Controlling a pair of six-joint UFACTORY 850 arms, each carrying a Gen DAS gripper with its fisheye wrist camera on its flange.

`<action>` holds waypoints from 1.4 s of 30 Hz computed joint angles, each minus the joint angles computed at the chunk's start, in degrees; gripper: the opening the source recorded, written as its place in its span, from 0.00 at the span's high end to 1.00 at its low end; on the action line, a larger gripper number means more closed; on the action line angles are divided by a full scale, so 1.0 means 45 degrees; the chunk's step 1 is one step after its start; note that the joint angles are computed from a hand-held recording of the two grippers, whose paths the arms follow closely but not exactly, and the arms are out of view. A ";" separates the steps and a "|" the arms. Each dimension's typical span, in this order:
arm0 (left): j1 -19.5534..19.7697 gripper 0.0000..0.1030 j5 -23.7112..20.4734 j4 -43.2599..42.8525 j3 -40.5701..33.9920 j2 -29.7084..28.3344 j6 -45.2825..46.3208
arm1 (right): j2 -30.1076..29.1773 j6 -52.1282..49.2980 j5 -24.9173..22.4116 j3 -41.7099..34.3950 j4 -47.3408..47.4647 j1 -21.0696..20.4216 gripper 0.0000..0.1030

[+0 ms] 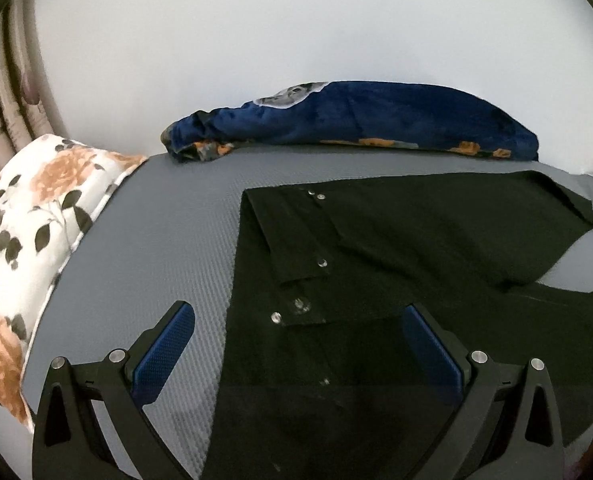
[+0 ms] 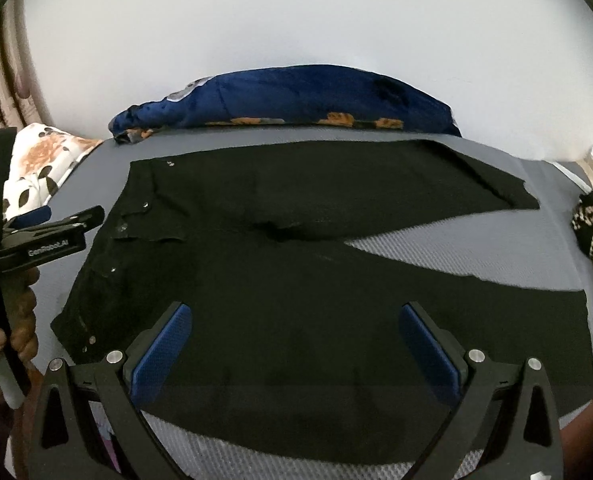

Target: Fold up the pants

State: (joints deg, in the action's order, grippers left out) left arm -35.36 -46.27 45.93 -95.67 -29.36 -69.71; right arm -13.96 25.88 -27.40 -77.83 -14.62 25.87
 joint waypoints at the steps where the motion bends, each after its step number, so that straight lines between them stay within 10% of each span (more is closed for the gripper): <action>1: 0.0098 0.00 0.0010 -0.0022 -0.0099 -0.0096 0.0153 | -0.0116 -0.0107 -0.0008 -0.0144 0.0074 0.0025 0.00; 25: 0.2348 0.00 0.0312 -0.1542 -0.2694 -0.2281 0.2684 | -0.2204 -0.2013 -0.0389 -0.2404 0.1540 0.0198 0.00; 35: 0.4249 0.01 0.2997 -0.7259 -0.3615 -0.3369 0.7550 | -0.2846 -0.2333 -0.0524 -0.2801 0.1949 -0.0064 0.00; 42: 0.4854 0.02 0.1367 -1.1396 -0.7206 -0.5958 1.2527 | -0.3304 -0.2598 -0.0621 -0.3064 0.2394 -0.0310 0.00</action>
State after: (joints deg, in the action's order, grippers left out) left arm -13.52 -40.11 -5.35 -128.09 -56.17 -13.34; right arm -28.83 14.19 -30.19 -91.62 -3.85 24.48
